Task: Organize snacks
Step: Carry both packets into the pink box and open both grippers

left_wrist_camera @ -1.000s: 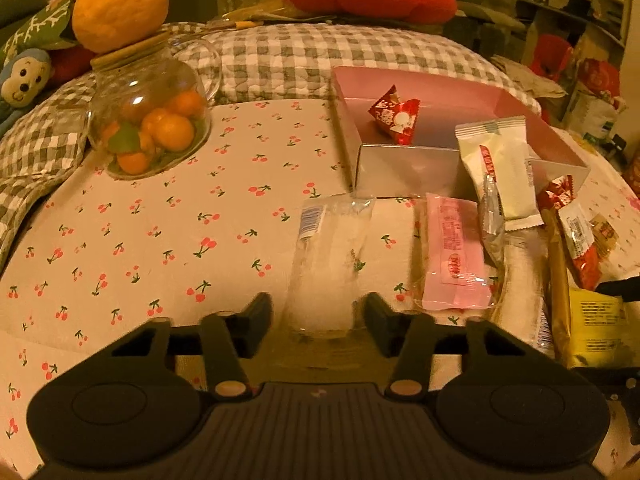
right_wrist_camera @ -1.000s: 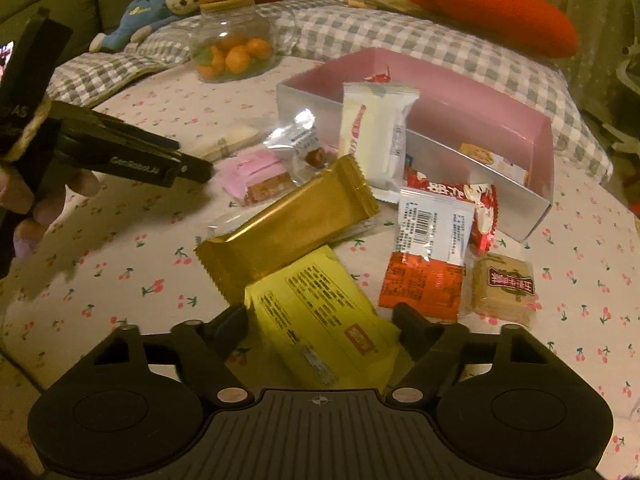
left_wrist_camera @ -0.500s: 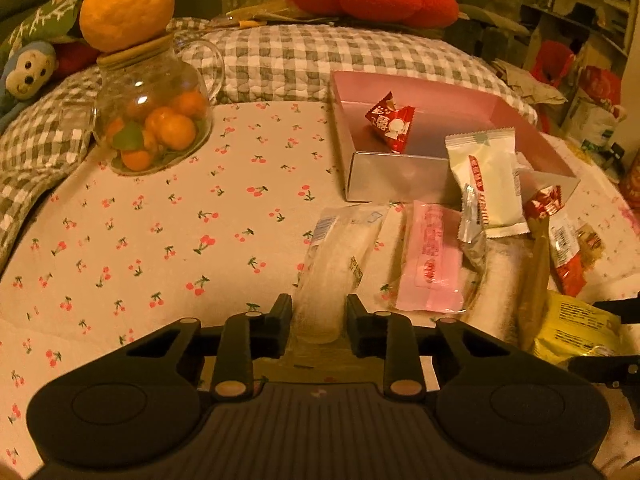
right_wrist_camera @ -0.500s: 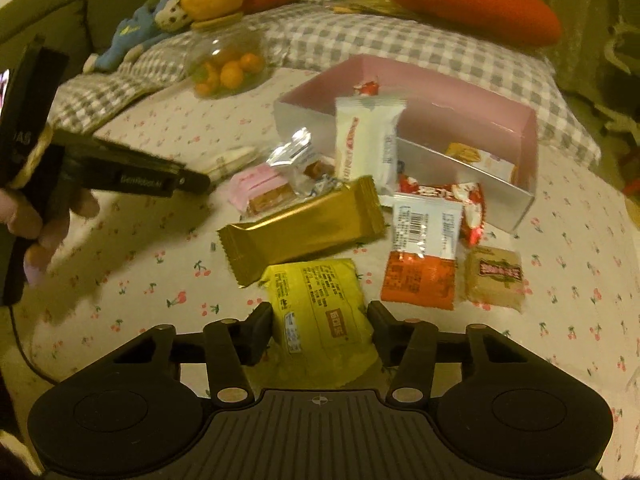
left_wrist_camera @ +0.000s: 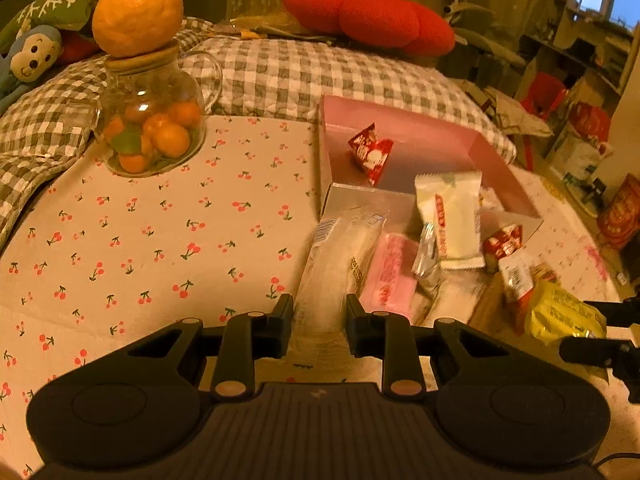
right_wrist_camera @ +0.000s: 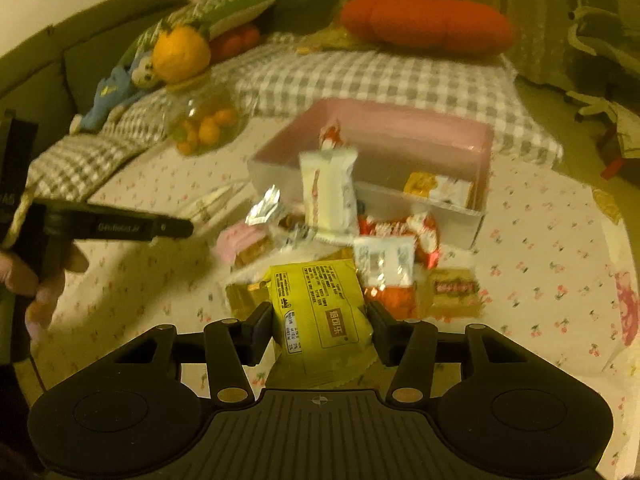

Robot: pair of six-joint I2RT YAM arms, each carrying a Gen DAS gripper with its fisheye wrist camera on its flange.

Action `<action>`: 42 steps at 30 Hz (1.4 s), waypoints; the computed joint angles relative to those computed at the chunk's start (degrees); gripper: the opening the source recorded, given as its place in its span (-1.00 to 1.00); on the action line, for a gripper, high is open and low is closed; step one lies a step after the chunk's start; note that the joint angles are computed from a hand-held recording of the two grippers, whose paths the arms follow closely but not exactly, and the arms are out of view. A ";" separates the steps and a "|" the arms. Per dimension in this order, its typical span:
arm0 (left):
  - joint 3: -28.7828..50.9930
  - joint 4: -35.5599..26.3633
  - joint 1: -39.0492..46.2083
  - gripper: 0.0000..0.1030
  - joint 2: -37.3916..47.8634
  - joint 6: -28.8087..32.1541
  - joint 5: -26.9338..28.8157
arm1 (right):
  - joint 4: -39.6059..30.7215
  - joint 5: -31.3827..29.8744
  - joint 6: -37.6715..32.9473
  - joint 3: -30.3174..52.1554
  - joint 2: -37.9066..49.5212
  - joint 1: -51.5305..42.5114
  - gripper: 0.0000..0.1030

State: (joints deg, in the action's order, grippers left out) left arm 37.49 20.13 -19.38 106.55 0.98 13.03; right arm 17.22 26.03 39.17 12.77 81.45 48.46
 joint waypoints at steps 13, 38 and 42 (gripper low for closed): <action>6.43 -4.87 -3.89 -0.54 -1.55 -3.11 -0.50 | 2.68 -6.53 -5.46 2.41 -4.21 -15.96 -0.02; 52.60 -30.53 -11.17 -0.54 26.11 0.75 -0.30 | 16.12 -20.56 -14.39 18.23 22.78 -40.33 -0.02; 57.25 -33.33 -11.87 -0.54 29.15 2.25 -1.12 | 15.81 -20.55 -15.46 21.02 25.43 -40.93 -0.02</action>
State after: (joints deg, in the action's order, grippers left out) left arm 94.74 -13.20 -31.25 135.70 3.23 11.90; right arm 33.03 5.48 23.71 33.79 106.87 7.53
